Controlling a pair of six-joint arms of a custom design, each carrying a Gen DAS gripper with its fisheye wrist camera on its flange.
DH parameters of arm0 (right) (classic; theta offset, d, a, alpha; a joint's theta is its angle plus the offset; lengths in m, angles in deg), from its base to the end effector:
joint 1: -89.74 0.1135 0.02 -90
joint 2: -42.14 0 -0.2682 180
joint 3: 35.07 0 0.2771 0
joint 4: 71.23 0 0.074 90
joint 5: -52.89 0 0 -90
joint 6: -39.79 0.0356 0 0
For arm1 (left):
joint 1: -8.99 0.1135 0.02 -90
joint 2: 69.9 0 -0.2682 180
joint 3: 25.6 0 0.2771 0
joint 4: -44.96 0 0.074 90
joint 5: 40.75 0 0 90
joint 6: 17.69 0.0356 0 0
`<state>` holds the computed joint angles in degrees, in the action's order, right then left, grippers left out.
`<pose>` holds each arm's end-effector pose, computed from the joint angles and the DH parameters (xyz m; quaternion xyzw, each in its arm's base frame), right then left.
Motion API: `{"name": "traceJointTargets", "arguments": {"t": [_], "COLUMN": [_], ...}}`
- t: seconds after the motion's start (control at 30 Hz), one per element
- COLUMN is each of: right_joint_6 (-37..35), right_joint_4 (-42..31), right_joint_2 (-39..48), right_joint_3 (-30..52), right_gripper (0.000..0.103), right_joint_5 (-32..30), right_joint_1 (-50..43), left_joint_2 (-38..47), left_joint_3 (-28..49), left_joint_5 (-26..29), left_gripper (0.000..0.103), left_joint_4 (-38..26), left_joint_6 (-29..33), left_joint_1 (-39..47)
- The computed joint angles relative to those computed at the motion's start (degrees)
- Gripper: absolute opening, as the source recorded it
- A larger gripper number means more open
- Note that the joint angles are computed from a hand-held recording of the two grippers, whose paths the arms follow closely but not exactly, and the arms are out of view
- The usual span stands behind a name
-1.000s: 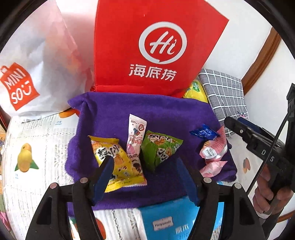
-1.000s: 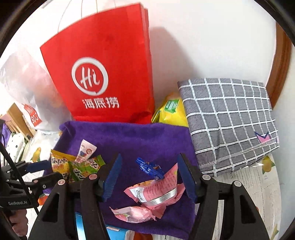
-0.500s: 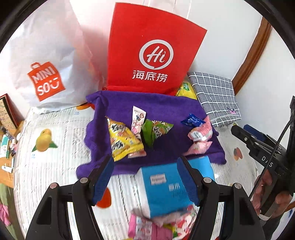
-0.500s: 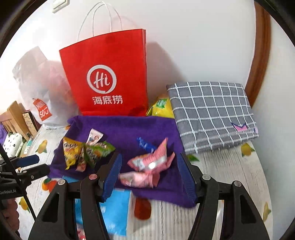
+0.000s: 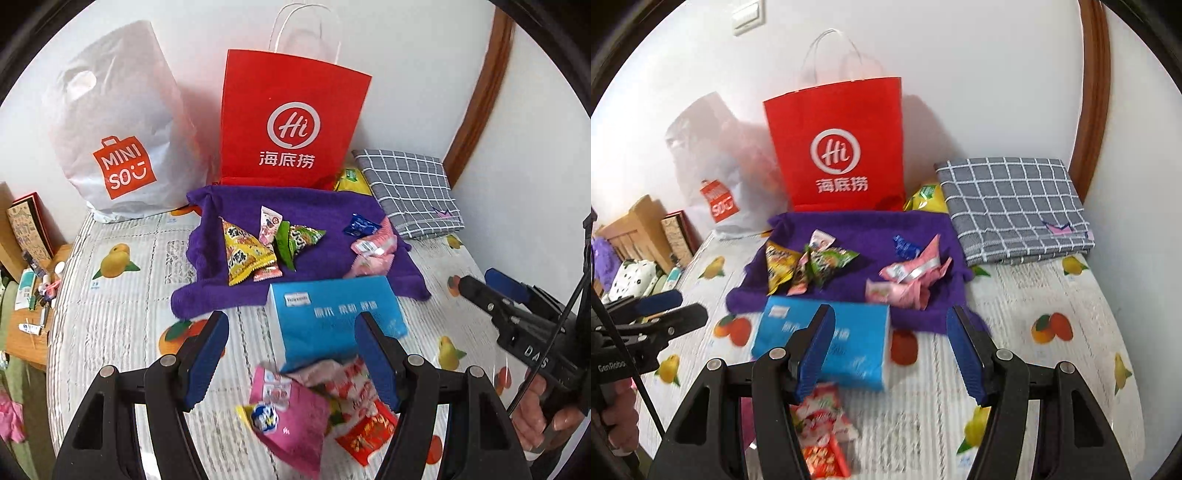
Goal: Organize snacks
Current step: 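Withdraw both grippers from the towel back toward the snack pile, then grasp the pink snack bag with the left gripper while the right gripper grasps the red candy packet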
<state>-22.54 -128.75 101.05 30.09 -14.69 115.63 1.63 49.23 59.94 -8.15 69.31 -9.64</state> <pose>0.2073 0.0855 0.2899 0.0788 0.9243 -0.0172 0.3730 0.2651 -0.0963 0.3006 0.1589 0.9220 -0.1501 0.3196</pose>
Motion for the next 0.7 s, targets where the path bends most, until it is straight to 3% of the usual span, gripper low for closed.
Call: {"name": "traceJointTargets", "arguments": {"t": [0.4,0.53,0.6,0.7], "right_joint_6": [9.4,10.0,7.4,7.7], "right_joint_4": [-2.9,1.0,5.0,8.4], "right_joint_2": [-6.0,-6.1,-5.3,-1.5], "right_joint_3": [-9.0,-13.7,-16.8,-19.0], "right_gripper": [0.062,0.064,0.072,0.073], "right_joint_5": [-0.1,-4.4,-9.1,-8.3], "right_joint_1": [10.0,12.0,12.3,15.0], "left_joint_2": [-7.9,-9.0,-9.2,-9.7], "left_joint_3": [-6.9,-9.6,-10.7,-12.0], "left_joint_5": [2.7,4.5,5.6,6.1], "left_gripper": [0.074,0.074,0.074,0.074], "left_joint_4": [-2.9,-2.4,-2.4,-2.6], "left_joint_6": [1.4,1.8,2.2,3.3], "left_joint_1": [6.1,9.5,10.9,11.8]}}
